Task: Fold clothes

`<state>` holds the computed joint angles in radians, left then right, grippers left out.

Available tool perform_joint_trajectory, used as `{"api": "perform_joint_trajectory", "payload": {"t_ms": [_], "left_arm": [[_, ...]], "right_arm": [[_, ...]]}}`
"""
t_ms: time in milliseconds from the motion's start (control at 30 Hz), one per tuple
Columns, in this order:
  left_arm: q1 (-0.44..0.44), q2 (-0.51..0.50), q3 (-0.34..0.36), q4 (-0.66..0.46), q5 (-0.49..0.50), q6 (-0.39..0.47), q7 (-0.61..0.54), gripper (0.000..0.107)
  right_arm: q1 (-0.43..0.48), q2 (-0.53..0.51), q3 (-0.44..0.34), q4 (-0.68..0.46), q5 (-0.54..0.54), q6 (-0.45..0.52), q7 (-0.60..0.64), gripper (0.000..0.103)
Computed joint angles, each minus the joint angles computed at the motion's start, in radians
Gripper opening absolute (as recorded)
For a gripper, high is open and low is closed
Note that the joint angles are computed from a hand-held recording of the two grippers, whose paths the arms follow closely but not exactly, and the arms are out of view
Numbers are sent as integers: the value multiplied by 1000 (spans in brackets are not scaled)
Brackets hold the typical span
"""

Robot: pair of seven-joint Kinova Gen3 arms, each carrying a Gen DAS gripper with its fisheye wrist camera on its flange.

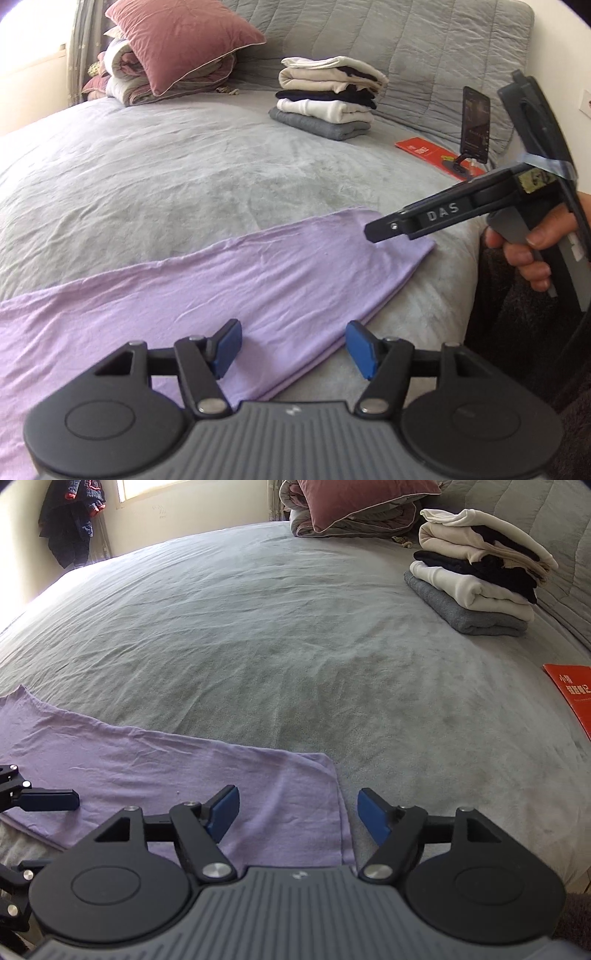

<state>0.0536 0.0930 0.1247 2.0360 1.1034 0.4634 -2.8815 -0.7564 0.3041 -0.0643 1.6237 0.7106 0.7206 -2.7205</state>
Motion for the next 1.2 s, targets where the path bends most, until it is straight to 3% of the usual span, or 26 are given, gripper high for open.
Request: {"api": "perform_joint_trajectory", "payload": {"t_ms": [100,233,467,733,867,933,1000,1067,1167,1200], "left_arm": [[32,-17,-20,10,-69,-34,94,71],[13,-58,-14,46,-51,-27,85,73],[34,-129,-65,111,-34,-38,101,76],[40,-152,-111,128,5,-34,102,77],[30,-132,-109,111,1,-18,124,77],[28,-128,-102,110,-2,-25,127,77],[27,-124,-98,110,1,-33,121,77],[24,-117,-96,110,-2,-35,120,77],[19,-105,-89,106,-21,-40,142,77],[17,-102,-88,108,-18,-41,137,77]], "right_arm": [[-25,-25,3,49,31,-12,-78,77],[-41,-58,-14,111,67,-38,-179,81],[-69,-60,-60,107,135,47,-169,82],[-56,-65,-79,115,125,37,-149,82],[33,-84,-156,131,117,8,-173,82],[30,-102,-139,162,147,-33,-247,82],[-25,-128,-56,199,183,-100,-329,82],[-71,-134,9,219,245,-152,-410,74],[-43,-98,-33,207,365,-159,-495,43],[-28,-85,-48,208,398,-173,-516,23]]}}
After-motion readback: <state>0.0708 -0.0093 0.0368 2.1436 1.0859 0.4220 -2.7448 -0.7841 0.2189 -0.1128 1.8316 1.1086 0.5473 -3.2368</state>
